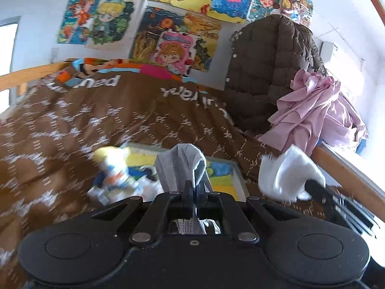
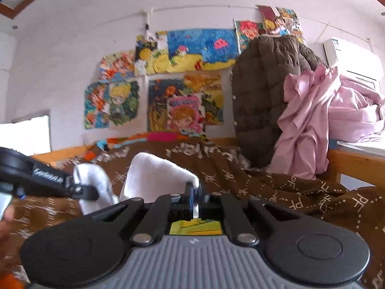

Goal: Organize soft objects
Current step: 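Lift the mask with the left gripper while the right gripper carries the tissue toward the box, then lower the mask and tissue into the clear box and open both grippers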

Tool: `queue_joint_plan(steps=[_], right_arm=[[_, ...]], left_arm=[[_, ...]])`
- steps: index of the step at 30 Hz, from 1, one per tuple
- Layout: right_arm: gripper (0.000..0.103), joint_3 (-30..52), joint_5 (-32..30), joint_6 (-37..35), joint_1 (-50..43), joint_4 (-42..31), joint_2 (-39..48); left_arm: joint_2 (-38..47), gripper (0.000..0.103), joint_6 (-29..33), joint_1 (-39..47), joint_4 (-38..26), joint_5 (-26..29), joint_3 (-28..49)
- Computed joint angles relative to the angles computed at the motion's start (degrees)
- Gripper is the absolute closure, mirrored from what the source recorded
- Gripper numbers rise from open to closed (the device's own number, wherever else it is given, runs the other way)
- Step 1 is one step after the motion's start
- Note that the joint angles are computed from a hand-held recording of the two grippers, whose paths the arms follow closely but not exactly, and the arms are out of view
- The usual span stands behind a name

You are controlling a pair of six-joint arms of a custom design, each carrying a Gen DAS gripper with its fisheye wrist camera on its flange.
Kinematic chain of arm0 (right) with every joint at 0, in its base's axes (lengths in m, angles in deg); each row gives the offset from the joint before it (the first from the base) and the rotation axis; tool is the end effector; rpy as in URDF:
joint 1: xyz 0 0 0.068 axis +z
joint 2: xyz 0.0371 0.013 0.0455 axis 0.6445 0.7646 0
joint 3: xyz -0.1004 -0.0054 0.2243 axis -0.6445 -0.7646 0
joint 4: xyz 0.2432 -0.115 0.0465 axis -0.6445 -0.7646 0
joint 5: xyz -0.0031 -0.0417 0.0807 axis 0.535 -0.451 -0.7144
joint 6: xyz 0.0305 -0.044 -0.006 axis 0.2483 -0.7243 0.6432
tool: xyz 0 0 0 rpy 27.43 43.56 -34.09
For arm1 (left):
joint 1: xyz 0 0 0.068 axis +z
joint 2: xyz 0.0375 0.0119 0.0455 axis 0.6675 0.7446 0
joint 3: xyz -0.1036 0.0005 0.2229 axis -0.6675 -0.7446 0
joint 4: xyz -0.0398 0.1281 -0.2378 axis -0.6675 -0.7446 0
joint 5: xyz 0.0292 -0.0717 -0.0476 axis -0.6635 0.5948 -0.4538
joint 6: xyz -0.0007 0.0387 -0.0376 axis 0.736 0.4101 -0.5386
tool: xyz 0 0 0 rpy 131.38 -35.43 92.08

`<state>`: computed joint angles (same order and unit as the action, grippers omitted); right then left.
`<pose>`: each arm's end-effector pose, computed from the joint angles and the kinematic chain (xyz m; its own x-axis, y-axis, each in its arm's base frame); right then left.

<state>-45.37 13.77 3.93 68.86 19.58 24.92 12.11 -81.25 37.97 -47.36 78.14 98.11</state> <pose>0.2570 0.1165 0.1075 -0.0741 0.0970 -0.9925 0.1529 0.9846 0.0848 0.3151 -0.0368 0.1723 -0.4508 -0.0511 -0.8912 0.4113 0.8741 -0.2582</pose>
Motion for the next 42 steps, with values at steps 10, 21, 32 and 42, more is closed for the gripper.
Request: queue_joint_plan(steps=[10,21,32,42], right_arm=[[0.099,15.42,-8.63,7.55,-11.18,-10.05,17.03],[0.099,22.11,-12.2,9.13,-12.68,-26.74,18.18],[0.081,22.45,-10.66,8.32,-11.29,-28.63,17.47],[0.05,17.63,-9.27,8.87,-10.07,-26.41,13.3]], left_arm=[[40.99,0.102,2.9,-6.57,1.17,4.44,36.83],[54.36,0.1,18.79,-8.85,-28.15,3.58,61.47],[56.29,0.088,19.06,-10.19,-34.11,0.49,64.97],[49.42,0.054,16.5,-8.99,-28.5,-0.43,55.58]])
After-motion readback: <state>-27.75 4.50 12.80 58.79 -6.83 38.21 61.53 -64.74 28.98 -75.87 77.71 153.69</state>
